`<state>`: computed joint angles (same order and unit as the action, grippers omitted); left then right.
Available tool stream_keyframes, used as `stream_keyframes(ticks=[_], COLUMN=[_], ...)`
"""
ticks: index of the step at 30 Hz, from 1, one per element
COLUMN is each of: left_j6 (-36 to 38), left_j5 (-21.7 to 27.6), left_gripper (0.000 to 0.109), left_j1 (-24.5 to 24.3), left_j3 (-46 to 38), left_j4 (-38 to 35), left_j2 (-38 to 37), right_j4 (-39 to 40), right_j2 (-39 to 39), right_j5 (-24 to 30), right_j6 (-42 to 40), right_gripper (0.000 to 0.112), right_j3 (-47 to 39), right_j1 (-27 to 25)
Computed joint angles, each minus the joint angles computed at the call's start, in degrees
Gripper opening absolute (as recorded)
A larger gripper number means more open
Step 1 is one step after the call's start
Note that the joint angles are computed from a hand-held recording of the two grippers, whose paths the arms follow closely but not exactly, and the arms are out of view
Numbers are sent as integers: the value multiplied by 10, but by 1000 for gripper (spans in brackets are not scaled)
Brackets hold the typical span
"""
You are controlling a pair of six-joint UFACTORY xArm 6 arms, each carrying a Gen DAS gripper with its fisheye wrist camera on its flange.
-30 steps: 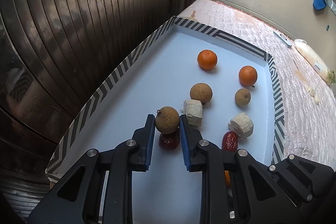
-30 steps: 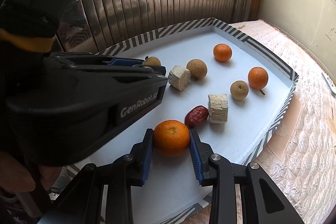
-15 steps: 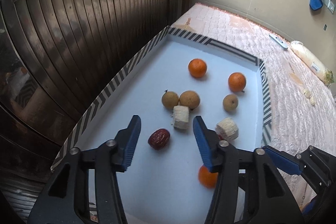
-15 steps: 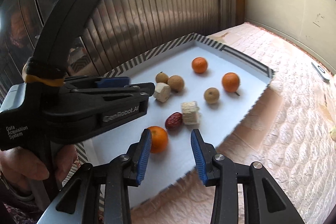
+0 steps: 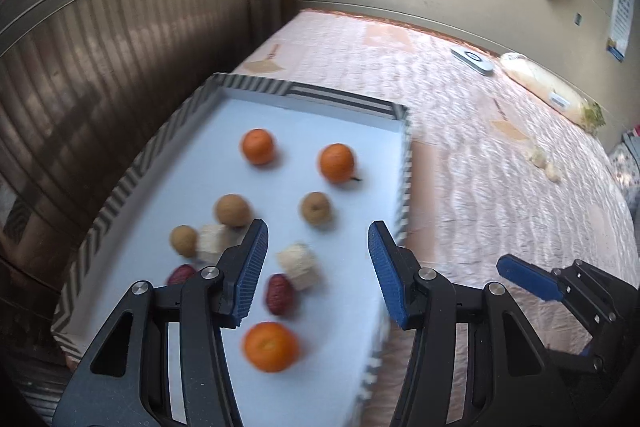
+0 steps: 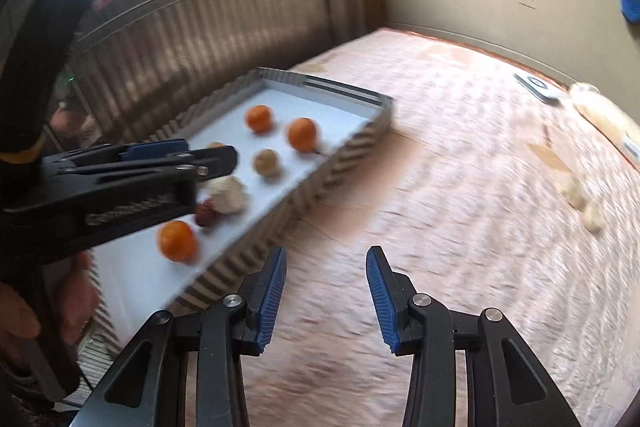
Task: Organize fruits
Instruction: 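Move both open tools back toward the last white yam pieces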
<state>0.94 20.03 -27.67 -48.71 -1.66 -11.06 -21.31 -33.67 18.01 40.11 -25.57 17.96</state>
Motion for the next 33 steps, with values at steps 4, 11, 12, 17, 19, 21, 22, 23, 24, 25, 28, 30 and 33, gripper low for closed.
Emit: stream_keyframes(ticks=[4,11,12,17,19,21,22,23,24,25,28,30,33], left_j6=[2,3,-5,-15,-34,-33,-32,-33,-34,-36,-41,-44,-51], left_j5=[18,57,57,91,99,113,123,133,140,145,168,182,202], left_gripper=[52,52,52,52,53,53,53,52,52,53,52,52,52], left_j1=[-34,-92,-101,-132,-142,-152,-156,-160,-163,-167,-179,-186,-196], left_j3=[-27,-90,-97,-161,-185,-215,-232,-249,-264,-280,-333,-371,-428], left_j4=[-1,-6,4,2,24,22,20,19,19,20,18,14,12], left_j2=[25,71,77,122,142,164,177,189,201,214,256,287,331], right_j4=[16,40,48,106,160,223,249,274,289,285,291,266,247], right_j2=[-39,-112,-117,-79,-53,-28,-19,-7,1,15,41,43,22], right_j5=[22,77,76,44,22,-3,-14,-24,-28,-37,-41,-39,-9], right_j6=[-9,-88,-103,-193,-252,-321,-354,-385,-407,-412,-431,-427,-422], right_gripper=[40,40,40,42,42,42,42,42,42,42,30,25,25], right_j3=[28,63,67,60,52,44,42,36,32,27,14,13,17], right_j1=[-40,-158,-182,-304,-331,-342,-342,-341,-338,-337,-336,-335,-345])
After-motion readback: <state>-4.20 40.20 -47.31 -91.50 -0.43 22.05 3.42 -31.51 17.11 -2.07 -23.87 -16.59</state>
